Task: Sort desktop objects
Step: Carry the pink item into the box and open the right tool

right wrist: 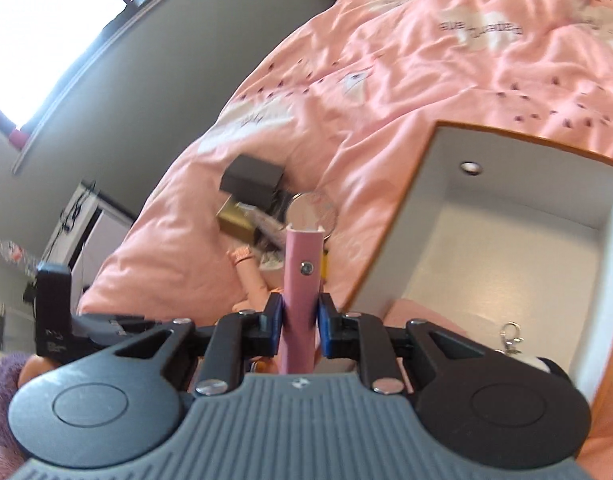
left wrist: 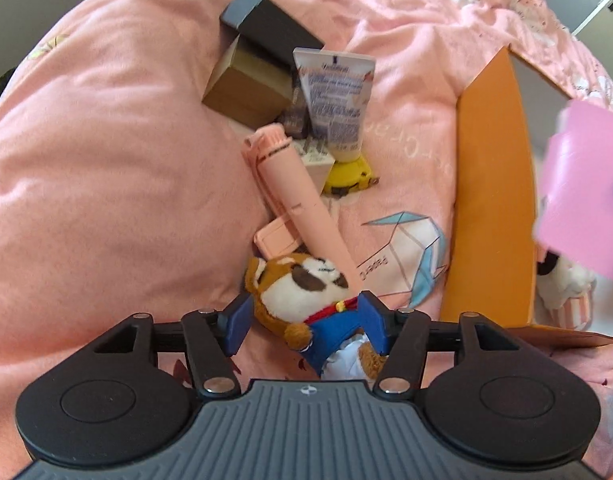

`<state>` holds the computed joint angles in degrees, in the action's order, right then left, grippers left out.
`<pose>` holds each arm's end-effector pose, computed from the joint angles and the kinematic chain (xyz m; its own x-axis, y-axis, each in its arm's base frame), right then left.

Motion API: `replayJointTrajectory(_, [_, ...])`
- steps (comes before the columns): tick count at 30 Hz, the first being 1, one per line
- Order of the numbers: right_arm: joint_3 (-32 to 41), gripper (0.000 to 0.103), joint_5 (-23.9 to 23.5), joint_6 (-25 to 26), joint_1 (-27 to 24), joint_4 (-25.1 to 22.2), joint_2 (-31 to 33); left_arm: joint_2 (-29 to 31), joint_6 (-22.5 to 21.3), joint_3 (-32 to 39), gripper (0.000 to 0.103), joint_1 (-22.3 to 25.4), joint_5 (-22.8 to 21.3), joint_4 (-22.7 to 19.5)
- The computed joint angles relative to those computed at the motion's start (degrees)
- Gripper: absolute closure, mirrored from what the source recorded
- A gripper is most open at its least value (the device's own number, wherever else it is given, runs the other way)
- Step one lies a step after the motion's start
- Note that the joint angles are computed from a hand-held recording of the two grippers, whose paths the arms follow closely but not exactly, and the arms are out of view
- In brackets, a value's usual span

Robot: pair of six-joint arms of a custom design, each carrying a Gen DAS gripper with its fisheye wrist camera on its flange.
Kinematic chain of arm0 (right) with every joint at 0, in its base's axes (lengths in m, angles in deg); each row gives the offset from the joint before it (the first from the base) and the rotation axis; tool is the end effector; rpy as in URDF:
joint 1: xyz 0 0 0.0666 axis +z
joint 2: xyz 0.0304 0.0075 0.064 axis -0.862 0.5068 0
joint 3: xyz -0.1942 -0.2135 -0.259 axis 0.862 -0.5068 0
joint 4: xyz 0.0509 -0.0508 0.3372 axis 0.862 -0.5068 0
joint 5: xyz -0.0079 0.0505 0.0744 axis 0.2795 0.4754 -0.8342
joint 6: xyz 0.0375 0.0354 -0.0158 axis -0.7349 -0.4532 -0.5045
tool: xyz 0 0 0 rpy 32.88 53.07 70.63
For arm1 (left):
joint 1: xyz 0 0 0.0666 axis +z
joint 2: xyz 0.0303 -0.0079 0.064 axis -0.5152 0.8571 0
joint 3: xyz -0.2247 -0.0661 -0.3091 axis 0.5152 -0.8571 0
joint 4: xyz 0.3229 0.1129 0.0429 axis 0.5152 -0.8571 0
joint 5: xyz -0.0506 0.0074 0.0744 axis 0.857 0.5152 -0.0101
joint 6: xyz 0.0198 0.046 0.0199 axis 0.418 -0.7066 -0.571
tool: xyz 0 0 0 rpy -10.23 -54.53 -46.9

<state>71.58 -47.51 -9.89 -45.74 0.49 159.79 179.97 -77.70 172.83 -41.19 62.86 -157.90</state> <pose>0.5755 0.1558 0.4131 -0.8847 0.0606 -0.4622 -0.1944 0.8532 0.4839 0.6024 -0.1135 0.3349 -0.9696 0.0725 -0.2339 0.1105 0.9819 -0.1539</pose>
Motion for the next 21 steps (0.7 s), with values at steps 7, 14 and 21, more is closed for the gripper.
replayJointTrajectory(7, [-8.92,0.083,-7.49,-9.33,-3.94,8.41,-2.63,1.39,1.55,0.76,0.028,-0.42,-1.58,-2.14])
replayJointTrajectory(14, [-9.1,0.084,-3.86,-7.22,-4.45,6.52,-2.79,3.55,3.61,2.97,0.019,-0.49,-1.23,-4.56])
replayJointTrajectory(21, [-9.84,0.084,-7.07,-8.42,-4.95,6.27,-0.19,6.31,4.7,4.69,0.028,-1.76,-1.35,-6.87])
